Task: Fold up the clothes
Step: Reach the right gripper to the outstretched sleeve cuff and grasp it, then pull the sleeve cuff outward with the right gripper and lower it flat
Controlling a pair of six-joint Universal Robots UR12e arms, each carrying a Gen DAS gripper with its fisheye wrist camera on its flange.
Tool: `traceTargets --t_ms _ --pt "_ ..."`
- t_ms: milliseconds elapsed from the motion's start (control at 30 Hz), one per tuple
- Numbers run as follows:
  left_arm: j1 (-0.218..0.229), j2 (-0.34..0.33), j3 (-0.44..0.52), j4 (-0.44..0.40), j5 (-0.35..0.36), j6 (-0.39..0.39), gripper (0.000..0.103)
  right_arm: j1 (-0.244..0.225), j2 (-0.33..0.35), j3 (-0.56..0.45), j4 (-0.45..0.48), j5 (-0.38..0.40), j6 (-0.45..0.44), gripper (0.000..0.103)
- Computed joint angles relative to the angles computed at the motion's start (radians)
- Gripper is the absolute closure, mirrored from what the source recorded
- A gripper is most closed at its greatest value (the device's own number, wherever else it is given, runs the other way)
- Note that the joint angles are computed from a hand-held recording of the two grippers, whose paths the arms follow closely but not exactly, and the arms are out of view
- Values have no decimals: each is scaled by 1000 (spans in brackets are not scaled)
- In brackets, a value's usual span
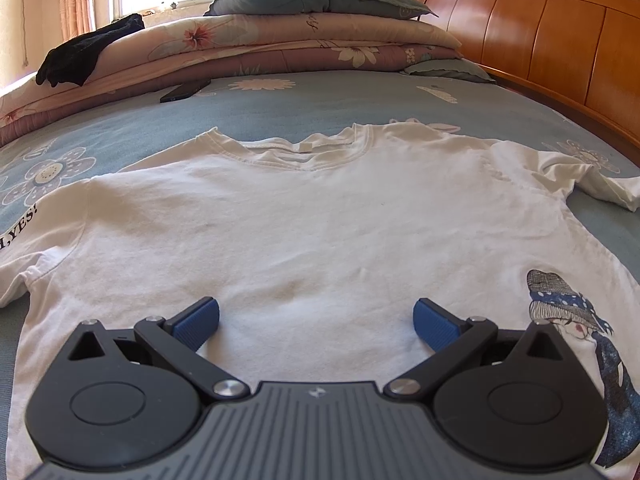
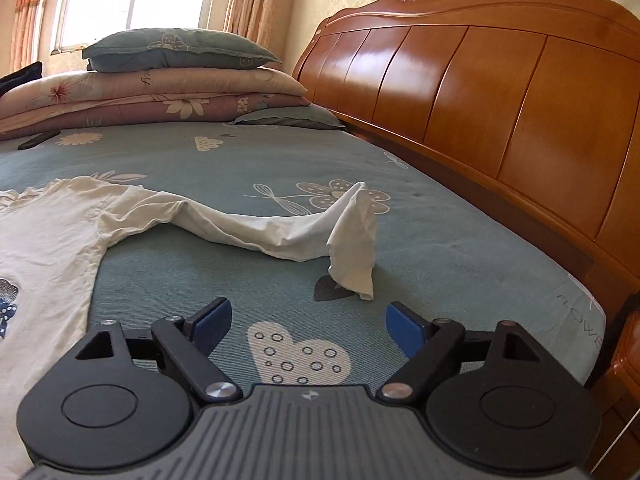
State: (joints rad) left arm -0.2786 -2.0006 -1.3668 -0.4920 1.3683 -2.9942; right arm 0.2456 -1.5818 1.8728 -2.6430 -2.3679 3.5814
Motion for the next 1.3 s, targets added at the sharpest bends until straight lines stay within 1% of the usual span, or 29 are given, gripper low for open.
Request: traceTargets --t_ms 33,67,100,133,167,200,233,300,400,467,500,533,567,600,633,700,800,833,867,900,933,1000,1200,1300 --pt "1 4 3 -11 -15 -12 1 -11 3 1 -11 0 -17 20" --pt "6 10 -1 -2 -58 -38 1 -28 7 -1 -12 5 -32 23" --pt "11 15 -4 8 -101 -65 1 -45 10 -3 -11 24 -44 28" --pt "14 20 -7 19 -140 -90 1 -60 13 -1 -28 48 -76 31" --pt "14 23 -10 30 -159 -102 1 -75 16 0 -43 71 -106 39" --pt "11 26 -12 40 -170 -113 1 -83 23 -4 -39 77 -134 41" --pt "5 29 -12 46 -172 -113 1 -92 31 -8 -35 83 -162 41" --pt "-9 33 -15 66 -160 -102 1 -107 43 -6 -53 102 -209 42" --pt "-28 36 -15 82 -154 -87 1 -118 70 -3 -107 82 -300 43" --pt "-39 35 -10 78 -161 -68 1 -126 86 -7 -124 64 -350 42" --pt "-45 35 -7 76 -165 -57 1 -130 91 -6 -145 60 -384 43" --pt "-49 34 -4 70 -169 -44 1 -136 88 -4 -151 69 -397 43" --pt "-55 33 1 57 -172 -26 1 -143 84 -2 -157 77 -411 60" --pt "-61 32 6 41 -172 -7 1 -150 81 -1 -162 85 -425 92" --pt "-68 32 10 29 -168 11 1 -157 77 1 -167 95 -437 100" --pt "-80 33 15 10 -154 46 1 -190 45 2 -137 166 -399 100" --pt "-98 36 15 0 -129 87 1 -241 0 -3 -94 260 -302 100" --pt "-103 37 14 -3 -124 95 1 -261 -17 -3 -81 308 -263 100" --pt "-107 39 14 -8 -123 102 1 -289 -37 0 -74 373 -219 100" --pt "-110 40 13 -13 -121 109 1 -327 -61 3 -65 465 -167 100" --pt "-114 43 11 -13 -115 115 1 -351 -75 5 -59 524 -141 100" --pt "-120 46 10 -16 -104 126 1 -404 -103 10 -63 624 -59 100" --pt "-124 52 15 -24 -96 118 1 -539 -164 33 -58 905 117 100" --pt "-125 51 20 -32 -94 102 1 -563 -180 42 -60 913 125 100"
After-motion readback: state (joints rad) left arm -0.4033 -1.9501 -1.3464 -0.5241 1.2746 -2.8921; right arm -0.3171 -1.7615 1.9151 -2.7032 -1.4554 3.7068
